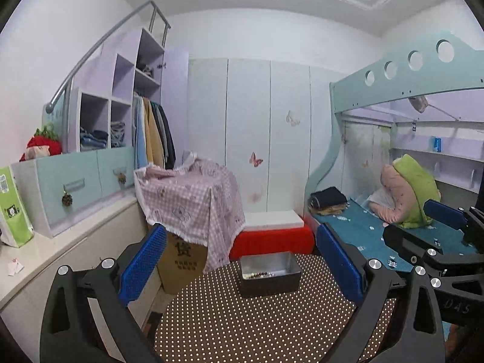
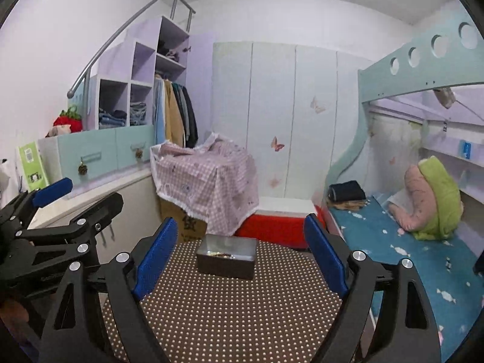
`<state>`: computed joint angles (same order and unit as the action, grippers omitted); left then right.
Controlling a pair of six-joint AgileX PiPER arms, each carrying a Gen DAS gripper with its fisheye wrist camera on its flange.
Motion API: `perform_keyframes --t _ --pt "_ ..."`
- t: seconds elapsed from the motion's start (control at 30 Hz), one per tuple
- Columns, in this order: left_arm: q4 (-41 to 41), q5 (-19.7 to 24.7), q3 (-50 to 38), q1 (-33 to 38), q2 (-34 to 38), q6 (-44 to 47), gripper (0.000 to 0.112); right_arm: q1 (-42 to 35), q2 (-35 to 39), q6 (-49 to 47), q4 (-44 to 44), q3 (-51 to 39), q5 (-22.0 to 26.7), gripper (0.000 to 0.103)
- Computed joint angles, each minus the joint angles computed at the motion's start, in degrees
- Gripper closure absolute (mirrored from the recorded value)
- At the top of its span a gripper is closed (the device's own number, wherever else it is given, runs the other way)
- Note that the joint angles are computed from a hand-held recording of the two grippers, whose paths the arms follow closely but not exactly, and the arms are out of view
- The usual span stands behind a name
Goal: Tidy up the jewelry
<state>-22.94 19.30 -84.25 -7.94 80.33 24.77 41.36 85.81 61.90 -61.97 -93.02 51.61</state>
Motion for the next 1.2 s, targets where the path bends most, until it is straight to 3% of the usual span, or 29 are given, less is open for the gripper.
perform_keyframes --t 0.13,0.27,0.43,1.2 --pt "2.67 -2.65 1.86 -1.22 -1.67 -1.98 0.016 1.57 -0.77 2.30 -2.90 1.21 1.64 0.018" --pt "-7.24 -3.06 3.10 -0.23 -2.65 5.85 0.016 2.28 -2.15 4.92 -5.03 2.81 0.95 0.018" --pt "-0.05 -4.62 3.31 -1.53 -2.68 0.10 0.016 2.27 -1.74 3.96 -4.69 2.09 1.94 0.018" --pt "5.11 -5.82 2.32 -2.84 -0.42 -4.36 0.016 -0.94 -1.31 1.76 -1.05 1.72 -0.39 0.018"
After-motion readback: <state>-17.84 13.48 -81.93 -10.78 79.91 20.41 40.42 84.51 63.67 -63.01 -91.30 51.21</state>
